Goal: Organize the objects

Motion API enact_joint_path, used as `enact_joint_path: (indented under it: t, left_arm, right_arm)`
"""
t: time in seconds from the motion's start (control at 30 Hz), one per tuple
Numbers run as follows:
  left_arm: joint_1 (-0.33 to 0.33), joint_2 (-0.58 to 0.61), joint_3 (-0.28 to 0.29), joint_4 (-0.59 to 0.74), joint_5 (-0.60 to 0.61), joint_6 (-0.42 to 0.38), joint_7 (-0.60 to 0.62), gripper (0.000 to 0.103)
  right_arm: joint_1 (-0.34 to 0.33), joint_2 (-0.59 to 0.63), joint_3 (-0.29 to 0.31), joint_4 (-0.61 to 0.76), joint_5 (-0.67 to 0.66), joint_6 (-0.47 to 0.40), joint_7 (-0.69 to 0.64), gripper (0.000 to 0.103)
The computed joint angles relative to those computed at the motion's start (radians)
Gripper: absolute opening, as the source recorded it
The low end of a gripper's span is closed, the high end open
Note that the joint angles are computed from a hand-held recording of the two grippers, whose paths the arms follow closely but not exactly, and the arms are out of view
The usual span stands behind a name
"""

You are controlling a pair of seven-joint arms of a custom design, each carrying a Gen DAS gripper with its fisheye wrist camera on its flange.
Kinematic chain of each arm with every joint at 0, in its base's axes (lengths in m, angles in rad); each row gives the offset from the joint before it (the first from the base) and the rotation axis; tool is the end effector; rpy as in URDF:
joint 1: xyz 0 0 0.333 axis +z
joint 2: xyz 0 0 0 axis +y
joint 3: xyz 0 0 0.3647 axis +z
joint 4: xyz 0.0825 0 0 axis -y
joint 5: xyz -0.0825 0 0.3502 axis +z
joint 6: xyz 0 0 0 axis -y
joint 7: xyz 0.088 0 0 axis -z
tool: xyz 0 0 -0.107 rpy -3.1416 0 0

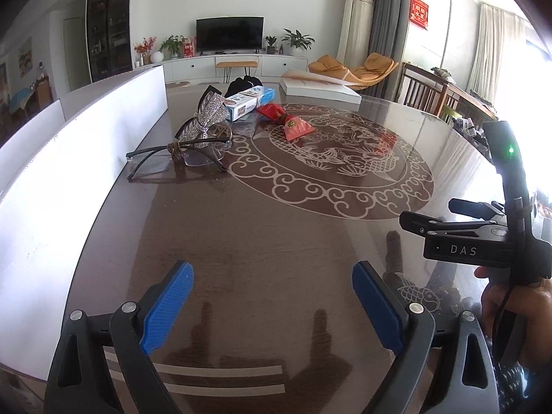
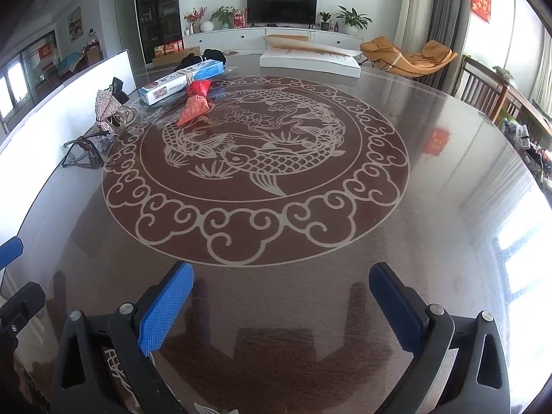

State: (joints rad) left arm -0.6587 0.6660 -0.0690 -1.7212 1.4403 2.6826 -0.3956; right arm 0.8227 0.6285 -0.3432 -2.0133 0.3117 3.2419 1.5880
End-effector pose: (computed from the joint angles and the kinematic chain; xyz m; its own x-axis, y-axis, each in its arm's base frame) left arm 0.4966 -0.4739 0.2768 -0.0205 -0.9973 0.0710 -0.7128 -0.0352 -0.7004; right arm 0.5783 0.3031 0.2961 0.2564 -0.9662 0.0263 -0.7590 -0.2181 -0.6135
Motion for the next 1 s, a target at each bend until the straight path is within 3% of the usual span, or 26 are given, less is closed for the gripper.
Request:
enact_joint_path:
  t: [0.17, 0.27, 0.4, 0.53, 0.67, 0.73, 0.83, 1.0]
  left_arm:
    - [0.007, 0.016, -0.006, -0.001, -0.015, 0.026, 0.010, 0.094]
    - [0.015, 0.033, -0.011, 0.010, -0.058, 0.046, 0.065, 0.094]
    - [0.015, 0.036, 0.009, 0.043, -0.119, 0.030, 0.194, 0.094]
    - [0.030, 0.034, 0.055, 0.135, -0.146, -0.036, 0.324, 0.094]
    - [0.133, 0.129, 0.046, 0.324, -0.289, -0.013, 0.551, 0.094]
    - [0.217, 0.196, -0.014, 0.401, -0.429, 0.018, 0.702, 0.094]
    - [0.360, 0.278, -0.194, 0.456, -0.696, 0.003, 0.942, 0.094]
    - [0.451, 0.217, -0.293, 0.215, -0.823, 0.257, 0.961, 0.094]
  right_arm:
    - [0.031, 0.005, -0.035, -0.002, 0.012, -0.003, 0.019, 0.102]
    - [-0.007, 0.000, 0.001, 0.002, 0.010, -0.009, 0.020, 0.102]
    - [-0.066, -0.009, 0.062, 0.004, 0.002, -0.006, 0.015, 0.102]
    - [-0.053, -0.003, 0.048, 0.012, -0.008, -0.023, 0.019, 0.102]
    - [-0.027, 0.002, 0.019, 0.014, -0.019, -0.029, 0.037, 0.102]
    - [-0.032, 0.001, 0.023, 0.012, -0.022, -0.025, 0.043, 0.102]
    - [-0.046, -0.002, 0.038, 0.010, -0.026, -0.020, 0.043, 0.102]
    - [-0.064, -0.005, 0.057, 0.011, -0.028, -0.019, 0.037, 0.102]
